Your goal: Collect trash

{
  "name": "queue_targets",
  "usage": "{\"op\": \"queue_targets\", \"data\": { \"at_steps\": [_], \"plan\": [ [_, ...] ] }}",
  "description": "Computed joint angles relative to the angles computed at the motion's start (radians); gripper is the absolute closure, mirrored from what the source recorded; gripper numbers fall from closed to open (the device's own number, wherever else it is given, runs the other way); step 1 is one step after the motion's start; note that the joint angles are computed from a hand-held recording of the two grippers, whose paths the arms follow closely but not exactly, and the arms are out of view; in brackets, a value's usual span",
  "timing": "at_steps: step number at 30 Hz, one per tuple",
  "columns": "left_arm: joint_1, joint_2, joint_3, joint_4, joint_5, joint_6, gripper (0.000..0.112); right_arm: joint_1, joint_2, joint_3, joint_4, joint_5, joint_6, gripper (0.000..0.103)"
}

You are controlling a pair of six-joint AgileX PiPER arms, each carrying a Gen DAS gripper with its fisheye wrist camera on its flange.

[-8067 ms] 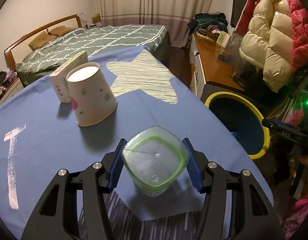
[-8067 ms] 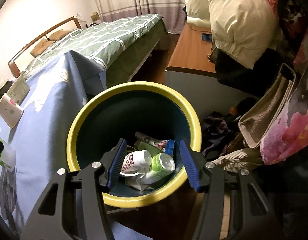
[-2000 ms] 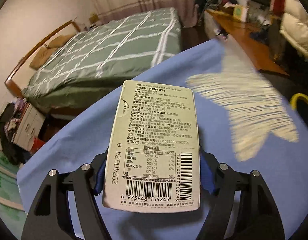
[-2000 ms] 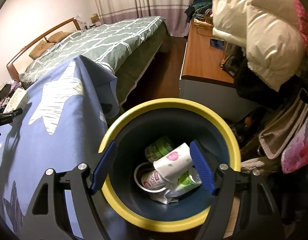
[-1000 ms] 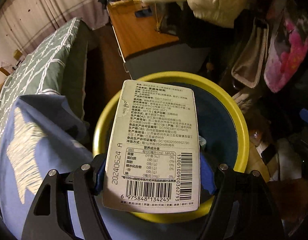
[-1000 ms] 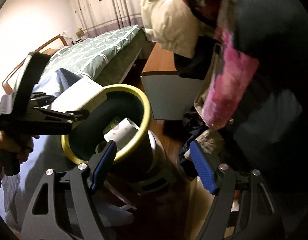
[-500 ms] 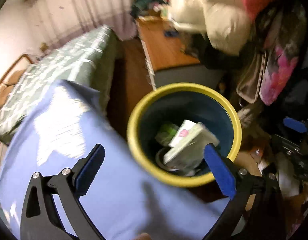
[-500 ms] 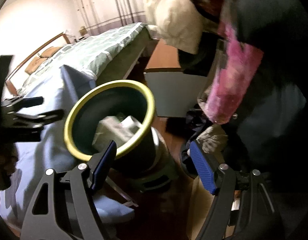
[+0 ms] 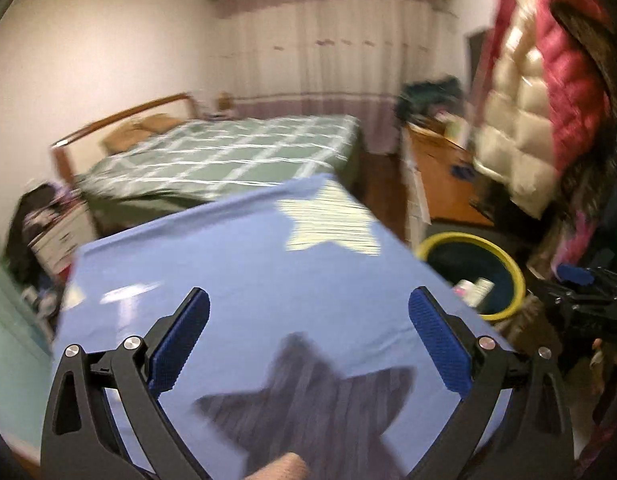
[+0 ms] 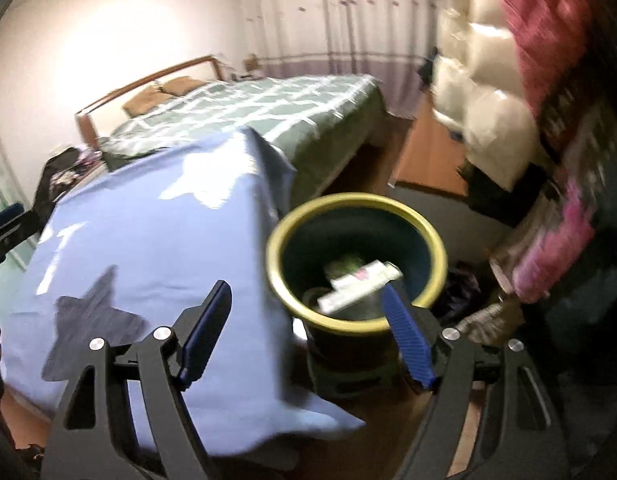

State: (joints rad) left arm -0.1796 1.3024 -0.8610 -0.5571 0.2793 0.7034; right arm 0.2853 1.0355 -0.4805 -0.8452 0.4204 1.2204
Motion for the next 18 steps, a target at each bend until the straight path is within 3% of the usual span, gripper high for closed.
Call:
{"op": "queue_targets", "data": {
  "at_steps": [3, 8, 11, 18],
  "plan": [
    [0.165, -0.109, 0.074, -0.147, 0.037, 0.167, 0.014, 0.134, 0.018, -0.053, -0.091, 0.077, 0.096, 0.028],
    [0.499, -0.209, 0.128, -0.436, 0.254, 0.456, 0.014, 0.315, 0.035, -0.112, -0.209, 0.197, 0.239, 0.026],
    [0.606, -0.239, 0.159, -0.492, 0.309, 0.515, 0.014, 0.415, 0.056, -0.137, -0.261, 0.277, 0.315, 0.024],
    [0.614, -0.279, 0.212, -0.450, 0.254, 0.487, 0.014, 0.538, 0.064, -0.154, -0.287, 0.368, 0.395, 0.024]
  ]
}}
